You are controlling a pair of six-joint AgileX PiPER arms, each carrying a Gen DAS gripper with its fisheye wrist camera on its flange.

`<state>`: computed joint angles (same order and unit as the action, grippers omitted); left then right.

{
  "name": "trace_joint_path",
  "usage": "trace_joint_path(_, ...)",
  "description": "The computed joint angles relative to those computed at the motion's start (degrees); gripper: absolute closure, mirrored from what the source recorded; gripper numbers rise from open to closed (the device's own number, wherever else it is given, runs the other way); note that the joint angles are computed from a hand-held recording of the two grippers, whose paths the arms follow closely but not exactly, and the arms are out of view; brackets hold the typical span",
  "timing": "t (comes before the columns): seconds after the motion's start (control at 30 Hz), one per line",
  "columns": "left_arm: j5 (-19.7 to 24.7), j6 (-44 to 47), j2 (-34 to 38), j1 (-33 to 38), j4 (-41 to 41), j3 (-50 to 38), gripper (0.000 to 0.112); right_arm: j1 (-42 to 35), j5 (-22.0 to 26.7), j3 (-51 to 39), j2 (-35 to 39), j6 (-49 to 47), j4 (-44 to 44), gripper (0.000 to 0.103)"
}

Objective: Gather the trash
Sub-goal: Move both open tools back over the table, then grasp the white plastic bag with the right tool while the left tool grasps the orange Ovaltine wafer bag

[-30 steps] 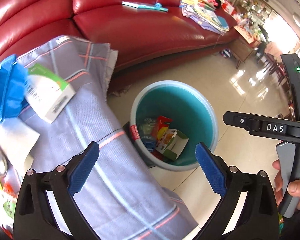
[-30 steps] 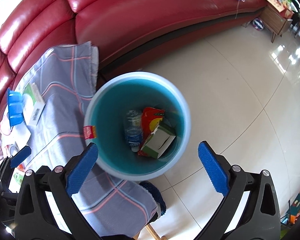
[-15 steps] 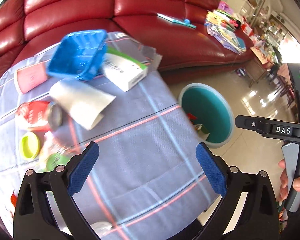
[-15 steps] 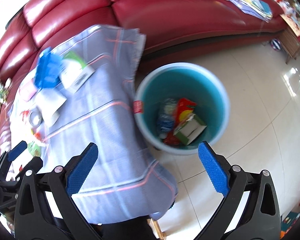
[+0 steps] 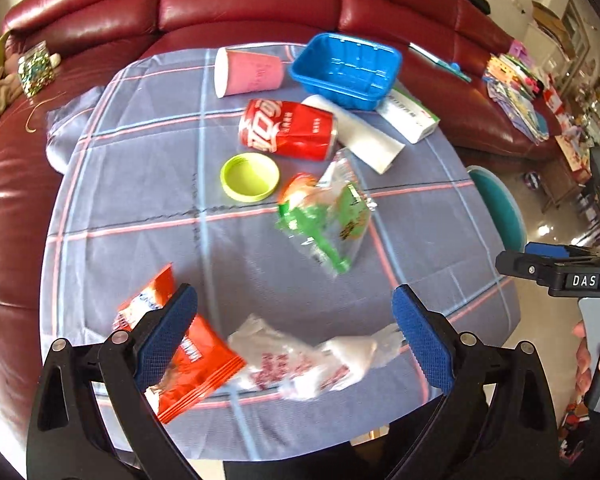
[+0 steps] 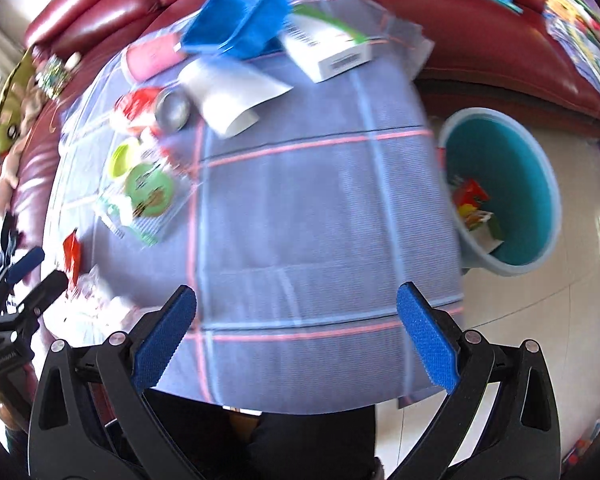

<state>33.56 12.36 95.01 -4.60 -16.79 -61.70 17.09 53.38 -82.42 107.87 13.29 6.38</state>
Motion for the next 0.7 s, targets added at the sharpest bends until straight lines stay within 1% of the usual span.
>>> trace_joint_path(0.17, -1.1, 7.5, -3.0, 8.8, -4.4, 5.9, 0.014, 7.2, -0.3, -1.6, 2.4, -0.5, 1.5, 0.007)
trace_joint_path(0.27, -1.3, 13.7, -4.0, 13.8, -8.3, 9.1, 0.014, 10.8, 1.2, -4.7, 4.9, -2.2, 2.7, 0.007)
trace_joint_path(0.37, -0.4, 19.4, -4.4, 18.3, -11.6, 11.5, 0.014, 15.0, 2.5, -9.1, 8.5, -3.8, 3.3, 0.007)
trace_joint_path(0.6, -0.2, 24.1, -4.2, 23.1, -14.9, 13.6, 0.014, 20.3, 5.0, -17.6, 16.0, -4.7, 2.2, 0.007)
trace_joint_path(0.63, -0.1, 24.2, -4.0, 23.4, -15.1, 13.5, 0.014, 20.7, 4.7, -17.9, 16.4, -5.0, 1.8, 0.009)
trace_joint_path(0.67, 0.1, 24.3, -3.6, 23.7, -15.3, 13.3, 0.014, 20.9, 4.5, -18.2, 16.9, -4.9, 1.2, 0.017)
trace_joint_path(0.7, 0.4, 24.1, -3.1, 23.9, -15.4, 12.9, 0.014, 21.1, 4.4, -18.4, 17.3, -4.7, 0.6, 0.023)
